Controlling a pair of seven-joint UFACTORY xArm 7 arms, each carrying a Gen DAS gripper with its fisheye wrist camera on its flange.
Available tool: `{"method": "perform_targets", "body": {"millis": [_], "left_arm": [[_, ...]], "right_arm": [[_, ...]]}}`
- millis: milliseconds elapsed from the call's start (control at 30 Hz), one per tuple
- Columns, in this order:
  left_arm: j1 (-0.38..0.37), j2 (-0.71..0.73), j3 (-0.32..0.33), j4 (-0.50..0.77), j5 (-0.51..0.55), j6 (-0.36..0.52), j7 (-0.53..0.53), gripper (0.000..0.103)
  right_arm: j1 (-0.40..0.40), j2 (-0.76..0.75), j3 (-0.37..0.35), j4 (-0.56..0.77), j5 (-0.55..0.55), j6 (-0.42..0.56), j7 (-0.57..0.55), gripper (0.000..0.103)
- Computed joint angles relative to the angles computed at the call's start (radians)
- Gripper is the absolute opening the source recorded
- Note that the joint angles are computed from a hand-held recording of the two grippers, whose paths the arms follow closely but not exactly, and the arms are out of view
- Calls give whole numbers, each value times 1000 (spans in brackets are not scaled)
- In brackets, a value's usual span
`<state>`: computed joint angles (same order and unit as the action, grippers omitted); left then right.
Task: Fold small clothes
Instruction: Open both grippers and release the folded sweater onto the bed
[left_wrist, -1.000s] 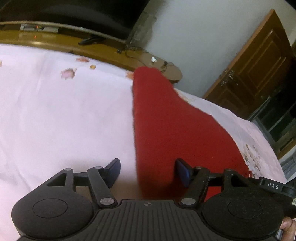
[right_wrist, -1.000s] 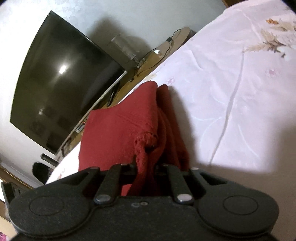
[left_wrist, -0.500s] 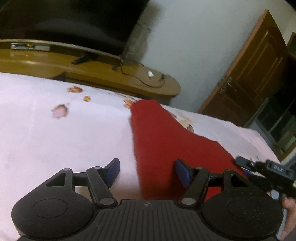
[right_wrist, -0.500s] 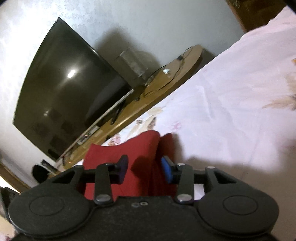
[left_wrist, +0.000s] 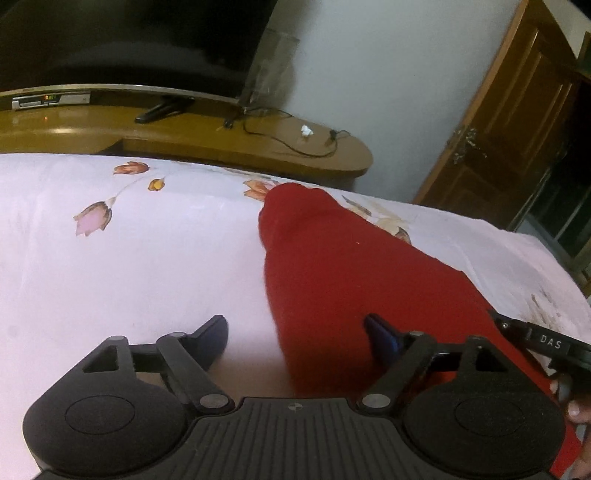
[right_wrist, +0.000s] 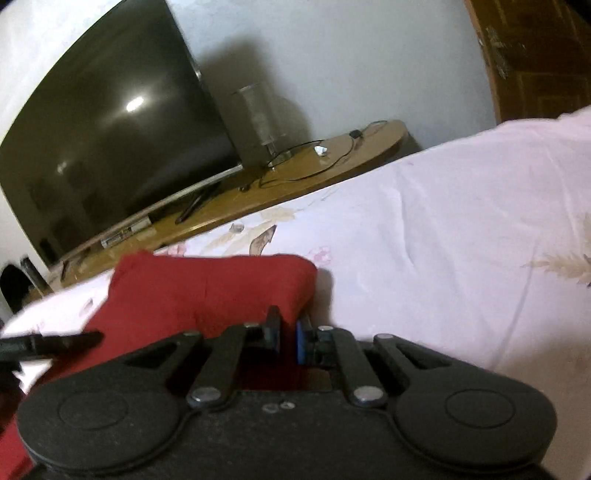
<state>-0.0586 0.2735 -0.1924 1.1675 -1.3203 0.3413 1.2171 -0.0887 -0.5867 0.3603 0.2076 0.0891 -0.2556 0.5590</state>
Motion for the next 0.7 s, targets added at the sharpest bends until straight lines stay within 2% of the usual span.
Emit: {"method": "perform_targets", "body": {"millis": [100, 133, 200, 233, 267, 300, 333, 367, 433, 500, 567, 600, 667, 700], "left_arm": [[-5, -15, 3, -12, 24, -9, -28, 84], [-5, -26, 8, -21, 38, -6, -48, 84], [3, -65, 13, -47, 31, 2, -64, 84], [6, -76, 16, -50, 18, 12, -52, 84], [16, -99, 19, -66, -18, 35, -11, 84], [22, -127, 24, -88, -76, 57, 50, 84], [17, -143, 35, -101, -99, 72, 71, 84], [6, -150, 46, -106, -90, 86, 62, 84], [-14, -159, 58, -114, -85, 95, 70, 84], [-40, -160, 62, -123, -26, 81, 35, 84], [-86, -143, 75, -135, 116, 32, -57, 84], [-72, -136, 61, -135, 145, 38, -88, 85], [-58, -122, 60, -121, 145, 63, -120, 87], [-56, -124, 59, -121, 162, 63, -136, 87]], "right_arm": [[-25, -12, 28, 12, -12, 41, -7, 14], [-24, -18, 24, 15, -15, 59, -2, 23], [13, -54, -22, 11, -14, 98, 20, 32], [15, -88, -21, 1, -12, 106, 38, 33], [12, -137, -14, -11, -20, 114, 48, 32], [23, -181, -19, -17, -35, 140, 45, 26], [52, -225, -33, -19, -54, 170, 37, 25], [77, -251, -43, -23, -71, 175, 31, 25], [92, -268, -17, -9, -112, 191, 20, 24], [99, -260, 8, 11, -149, 212, 7, 24], [101, -229, 31, 50, -186, 300, -7, 24], [100, -196, 37, 74, -208, 362, -23, 24], [68, -184, 63, 66, -252, 366, -2, 24], [70, -184, 53, 75, -258, 384, 7, 24]]}}
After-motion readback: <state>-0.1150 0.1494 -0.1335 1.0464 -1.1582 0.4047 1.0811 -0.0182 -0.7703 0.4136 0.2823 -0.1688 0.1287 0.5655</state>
